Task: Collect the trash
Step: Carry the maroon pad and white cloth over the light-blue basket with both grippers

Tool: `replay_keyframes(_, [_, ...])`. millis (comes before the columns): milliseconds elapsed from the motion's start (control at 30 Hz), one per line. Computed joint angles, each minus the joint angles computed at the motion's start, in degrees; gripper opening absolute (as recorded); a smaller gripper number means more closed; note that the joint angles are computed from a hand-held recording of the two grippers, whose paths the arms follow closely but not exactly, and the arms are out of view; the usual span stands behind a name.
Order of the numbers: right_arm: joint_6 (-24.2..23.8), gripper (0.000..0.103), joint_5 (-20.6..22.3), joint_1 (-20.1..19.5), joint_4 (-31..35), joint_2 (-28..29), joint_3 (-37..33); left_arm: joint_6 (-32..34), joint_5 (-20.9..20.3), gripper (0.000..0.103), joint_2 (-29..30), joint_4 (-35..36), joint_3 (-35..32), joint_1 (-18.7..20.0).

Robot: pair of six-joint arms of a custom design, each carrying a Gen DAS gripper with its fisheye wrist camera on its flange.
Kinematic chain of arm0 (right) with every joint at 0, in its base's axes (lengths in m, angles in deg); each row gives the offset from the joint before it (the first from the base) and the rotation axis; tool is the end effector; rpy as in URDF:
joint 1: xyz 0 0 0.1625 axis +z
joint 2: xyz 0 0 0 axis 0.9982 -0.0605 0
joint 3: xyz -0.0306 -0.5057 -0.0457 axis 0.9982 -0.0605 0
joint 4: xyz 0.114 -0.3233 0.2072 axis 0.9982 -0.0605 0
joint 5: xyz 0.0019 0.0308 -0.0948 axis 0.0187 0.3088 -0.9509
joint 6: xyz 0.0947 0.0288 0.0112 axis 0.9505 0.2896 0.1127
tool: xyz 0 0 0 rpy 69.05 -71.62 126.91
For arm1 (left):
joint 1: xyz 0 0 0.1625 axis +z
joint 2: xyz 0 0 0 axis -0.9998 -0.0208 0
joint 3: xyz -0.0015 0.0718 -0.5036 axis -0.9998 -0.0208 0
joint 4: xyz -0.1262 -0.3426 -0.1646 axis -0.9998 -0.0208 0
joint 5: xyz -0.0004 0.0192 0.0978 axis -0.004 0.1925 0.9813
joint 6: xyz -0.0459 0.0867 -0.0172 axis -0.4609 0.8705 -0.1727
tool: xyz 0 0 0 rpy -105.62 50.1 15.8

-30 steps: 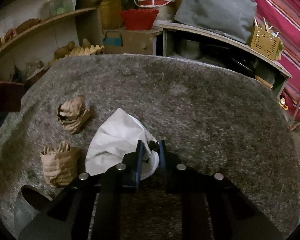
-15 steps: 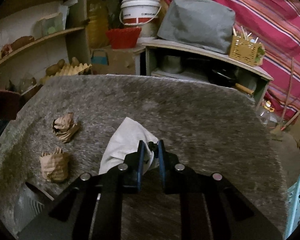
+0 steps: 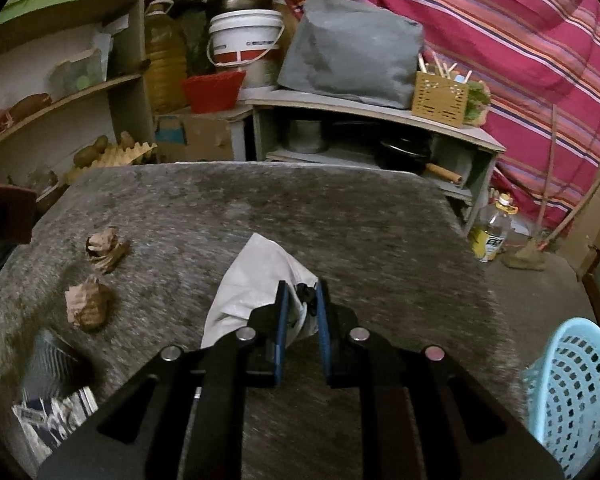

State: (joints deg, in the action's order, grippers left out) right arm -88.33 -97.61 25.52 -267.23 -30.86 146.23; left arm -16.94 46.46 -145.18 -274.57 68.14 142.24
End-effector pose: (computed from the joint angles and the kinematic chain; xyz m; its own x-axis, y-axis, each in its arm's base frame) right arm 0.3202 -0.5636 0.0152 -0.6455 -0.3731 0.6664 -0.7309 0.5550 -0.3972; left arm -0.0393 -0.4364 0.3329 -0.5788 -0.3456 -0.7386 0.5519 0.5008 -0.6668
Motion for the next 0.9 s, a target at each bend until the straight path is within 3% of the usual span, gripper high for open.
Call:
replay_keyframes(367, [-0.5,0.014,0.7,-2.7,-4.0,-6.2,5.8,-3.4,-1.0,0.014,4.6,3.9,-1.9,-6.7])
replay_keyframes(900, [-2.1,0.014,1.0,-10.5,-9.2,-17.4,15.0,-14.5,-8.2,0.014,16.1,14.7,-8.8,-11.6])
